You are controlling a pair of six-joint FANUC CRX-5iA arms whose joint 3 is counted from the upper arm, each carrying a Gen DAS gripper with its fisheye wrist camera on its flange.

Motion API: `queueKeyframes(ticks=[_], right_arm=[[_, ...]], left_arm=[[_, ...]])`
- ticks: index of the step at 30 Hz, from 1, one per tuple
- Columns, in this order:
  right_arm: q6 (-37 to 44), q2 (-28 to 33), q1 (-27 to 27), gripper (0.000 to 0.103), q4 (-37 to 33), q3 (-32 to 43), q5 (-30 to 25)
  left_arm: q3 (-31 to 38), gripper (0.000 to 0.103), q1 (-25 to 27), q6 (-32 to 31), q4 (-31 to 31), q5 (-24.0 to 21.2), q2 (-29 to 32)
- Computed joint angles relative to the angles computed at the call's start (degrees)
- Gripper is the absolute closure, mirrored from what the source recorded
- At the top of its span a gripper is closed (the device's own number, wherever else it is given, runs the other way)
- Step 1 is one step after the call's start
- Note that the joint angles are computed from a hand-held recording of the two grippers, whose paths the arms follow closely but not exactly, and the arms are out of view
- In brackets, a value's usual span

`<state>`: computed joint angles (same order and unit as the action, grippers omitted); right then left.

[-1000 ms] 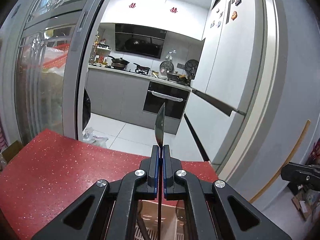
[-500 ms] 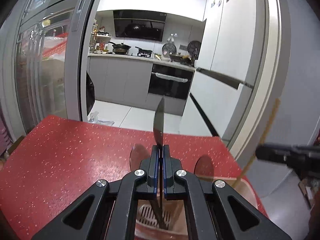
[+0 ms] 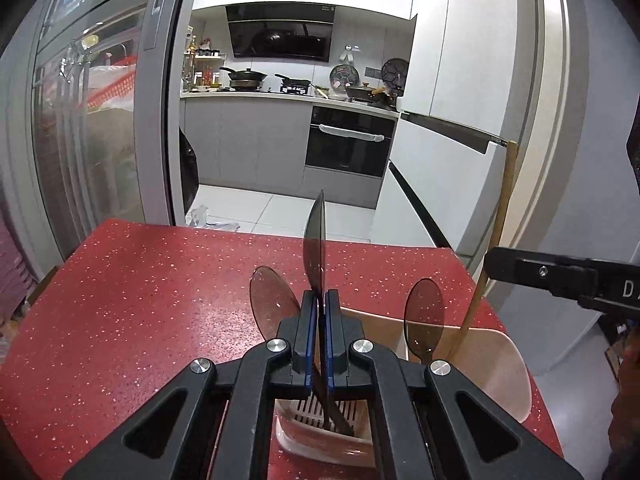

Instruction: Organize utensils

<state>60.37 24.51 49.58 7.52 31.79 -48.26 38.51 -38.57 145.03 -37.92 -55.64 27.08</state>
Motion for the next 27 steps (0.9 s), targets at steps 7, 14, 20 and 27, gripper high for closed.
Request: queueKeyframes(ticks=[7, 14, 20, 27], right_arm=[[-1.2, -2.0, -1.0, 0.07, -2.0, -2.6, 1.6], [-3.6, -5.4, -1.3, 0.07, -2.2, -7.6, 4.7], [-2.0, -6.8, -1.0, 0.07, -5.1, -9.8, 5.0], [-3.6, -9.0, -1.0, 0.07, -5.2, -13.3, 6.9]], left_arm=[[0.8, 0.075, 0.0, -0.8, 0.3, -0.9, 0.5], [1.5, 0.075, 0.0, -2.9, 0.8, -1.2, 0.7], [2.2, 0.074, -0.4, -3.5, 0.0, -2.1, 0.9], [2.8, 0.074, -0.8, -4.9, -0.7, -3.3, 1.0]])
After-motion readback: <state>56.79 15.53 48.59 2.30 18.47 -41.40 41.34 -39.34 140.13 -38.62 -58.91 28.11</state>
